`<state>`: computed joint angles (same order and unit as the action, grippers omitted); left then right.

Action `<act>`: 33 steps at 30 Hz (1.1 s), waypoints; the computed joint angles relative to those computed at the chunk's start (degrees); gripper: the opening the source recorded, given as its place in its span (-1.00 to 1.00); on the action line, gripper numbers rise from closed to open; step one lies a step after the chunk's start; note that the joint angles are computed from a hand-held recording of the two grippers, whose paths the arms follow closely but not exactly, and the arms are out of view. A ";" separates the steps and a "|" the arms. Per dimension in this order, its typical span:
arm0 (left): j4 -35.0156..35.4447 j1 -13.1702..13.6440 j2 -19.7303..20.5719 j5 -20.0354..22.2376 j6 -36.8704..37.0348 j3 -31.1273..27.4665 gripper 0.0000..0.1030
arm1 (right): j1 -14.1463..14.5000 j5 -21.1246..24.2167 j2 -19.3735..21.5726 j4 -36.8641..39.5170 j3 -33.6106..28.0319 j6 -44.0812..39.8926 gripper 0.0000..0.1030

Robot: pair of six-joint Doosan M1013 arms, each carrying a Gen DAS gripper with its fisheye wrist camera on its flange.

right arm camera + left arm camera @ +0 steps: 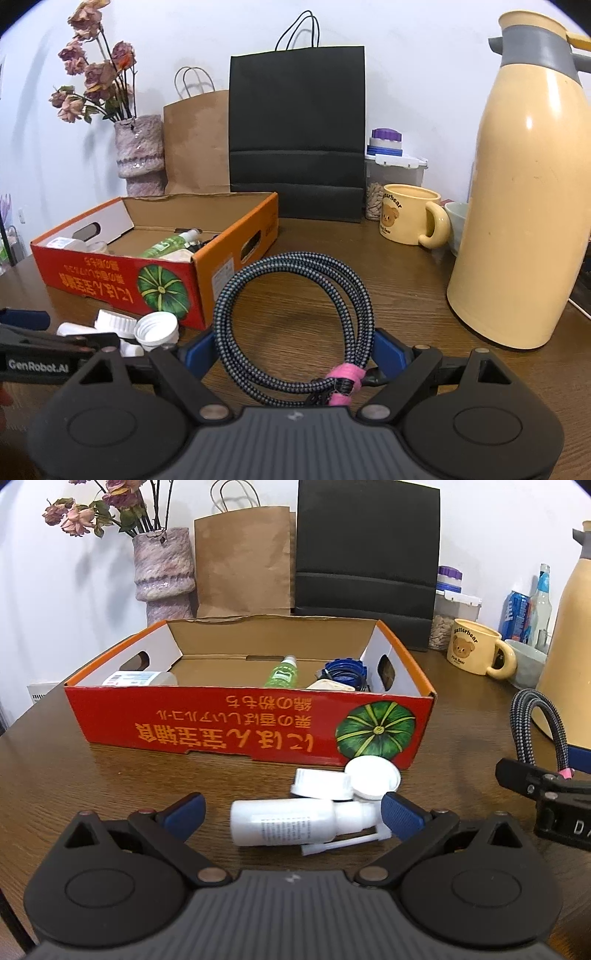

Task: Organize rigid objects
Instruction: 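Close left gripper on the white spray bottle while right gripper holds the braided cable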

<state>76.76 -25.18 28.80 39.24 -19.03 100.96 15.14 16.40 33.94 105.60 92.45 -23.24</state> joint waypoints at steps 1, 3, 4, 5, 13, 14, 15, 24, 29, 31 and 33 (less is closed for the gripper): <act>0.09 -0.05 0.10 0.03 -0.22 -0.10 1.00 | 0.01 0.11 -0.06 0.97 0.14 -1.04 0.68; -0.52 -0.14 0.43 0.00 0.67 -0.57 1.00 | 0.07 -0.12 -0.07 1.65 0.18 -1.59 0.69; -0.85 -0.22 0.66 0.28 1.21 -0.84 1.00 | 0.09 -0.38 -0.08 1.72 0.18 -1.46 0.68; -1.14 -0.33 0.90 0.81 1.69 -1.14 1.00 | 0.15 -0.74 -0.07 1.72 0.14 -1.20 0.68; -1.94 -0.57 2.04 1.99 2.59 -2.48 1.00 | 0.24 -1.84 0.12 1.22 -0.08 0.18 0.68; -2.46 -0.52 2.14 2.01 2.95 -2.63 1.00 | 0.27 -1.94 0.17 0.54 -0.14 0.82 0.68; -3.05 -0.47 2.25 2.04 3.47 -2.80 1.00 | 0.29 -2.00 0.19 0.07 -0.18 1.21 0.69; -5.73 0.01 2.80 1.99 5.15 -3.44 1.00 | 0.43 -2.12 0.14 0.07 -0.06 0.65 0.69; -5.71 0.31 2.55 0.71 4.87 -3.11 1.00 | 0.68 -2.75 0.02 2.39 0.20 -2.07 0.68; -5.43 0.59 2.30 -0.49 4.16 -2.73 0.99 | 0.78 -2.87 -0.04 3.65 0.34 -3.44 0.68; -5.06 0.88 2.00 -1.80 3.07 -2.27 0.94 | 0.85 -3.00 -0.10 4.62 0.47 -4.36 0.68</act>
<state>71.70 -24.31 30.80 37.43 -15.96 98.69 16.00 13.40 33.84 110.22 92.93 -27.59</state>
